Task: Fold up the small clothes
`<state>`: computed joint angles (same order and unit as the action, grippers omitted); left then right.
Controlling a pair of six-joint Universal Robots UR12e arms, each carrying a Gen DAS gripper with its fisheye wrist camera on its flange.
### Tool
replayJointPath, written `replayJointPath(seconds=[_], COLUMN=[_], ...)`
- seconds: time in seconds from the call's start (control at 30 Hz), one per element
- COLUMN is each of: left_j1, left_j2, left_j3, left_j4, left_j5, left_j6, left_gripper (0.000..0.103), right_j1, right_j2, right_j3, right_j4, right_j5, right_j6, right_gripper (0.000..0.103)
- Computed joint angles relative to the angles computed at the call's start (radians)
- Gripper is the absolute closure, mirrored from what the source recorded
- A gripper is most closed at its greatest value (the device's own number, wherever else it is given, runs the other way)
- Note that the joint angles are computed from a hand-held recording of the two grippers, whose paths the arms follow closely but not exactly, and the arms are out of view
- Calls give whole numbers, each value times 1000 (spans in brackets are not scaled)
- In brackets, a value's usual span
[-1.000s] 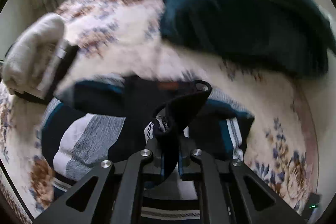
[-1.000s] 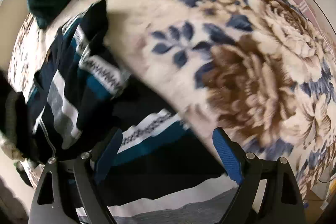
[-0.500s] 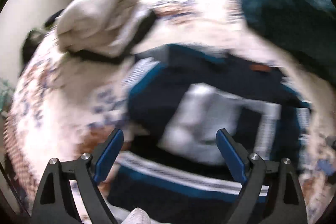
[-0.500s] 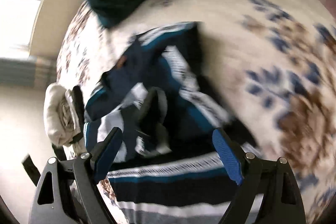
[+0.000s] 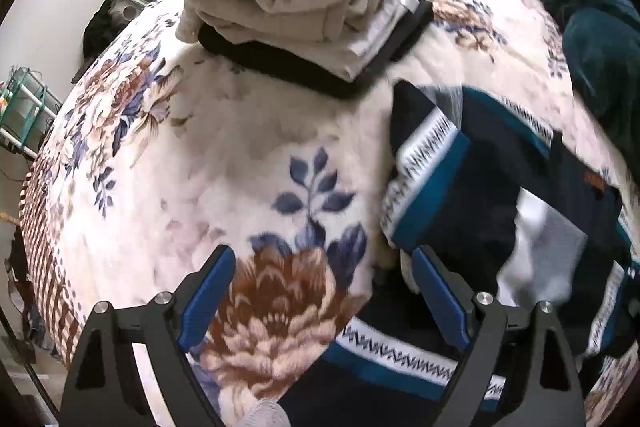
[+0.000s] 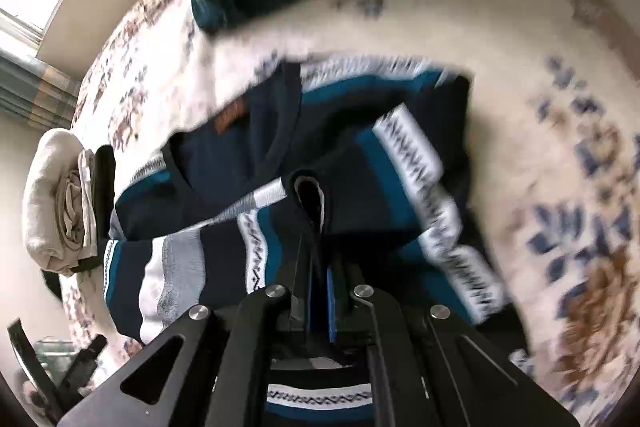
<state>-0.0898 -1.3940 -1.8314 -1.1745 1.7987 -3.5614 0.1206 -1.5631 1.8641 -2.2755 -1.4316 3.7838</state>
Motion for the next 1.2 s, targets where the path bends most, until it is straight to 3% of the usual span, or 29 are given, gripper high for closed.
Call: replayJointPath(seconds=[0.17,0.23,0.37,0.43,0.5,0.57,0.63,0.7,0.8,0.87,0.93,1.03,1.13,1.2], left_j1=[3,-4,-14,-31,-41,-41,-23,-6,9,5,4,-14,-2,4], left_j2=[-46,-71,-134,-168,-189,-198,-186,-158,-114,-107,-117,-148,-145,-141], left_j3=[26,35,59,77,77,69,59,49,38,36,36,35,-2,-12], left_j4=[53,85,119,97,87,68,63,72,129,155,146,77,110,129], left_j5=[3,25,20,75,120,166,145,123,38,-18,-73,-31,-40,-46], left_j6=[8,16,62,99,155,185,178,149,124,136,147,143,161,178], left_gripper=[13,13,13,13,13,13,13,13,13,13,13,13,8,3], right_j1=[-24,-62,-119,-132,-137,-120,-115,-123,-114,-93,-83,-73,-95,-97], right_j2=[-25,-37,-36,-33,-39,-40,-45,-57,-79,-86,-81,-49,-43,-37], right_j3=[1,9,44,48,53,40,39,45,58,63,72,59,79,75], right_j4=[57,96,110,136,144,180,197,194,123,76,39,109,140,176], right_j5=[-70,-51,91,111,99,4,-31,-11,-15,-49,-30,-34,-1,-27], right_j6=[-31,-47,-33,-26,-29,-47,-34,-9,-5,-14,-41,-74,-75,-88], right_gripper=[98,98,97,96,88,66,61,61,61,61,61,61,61,49])
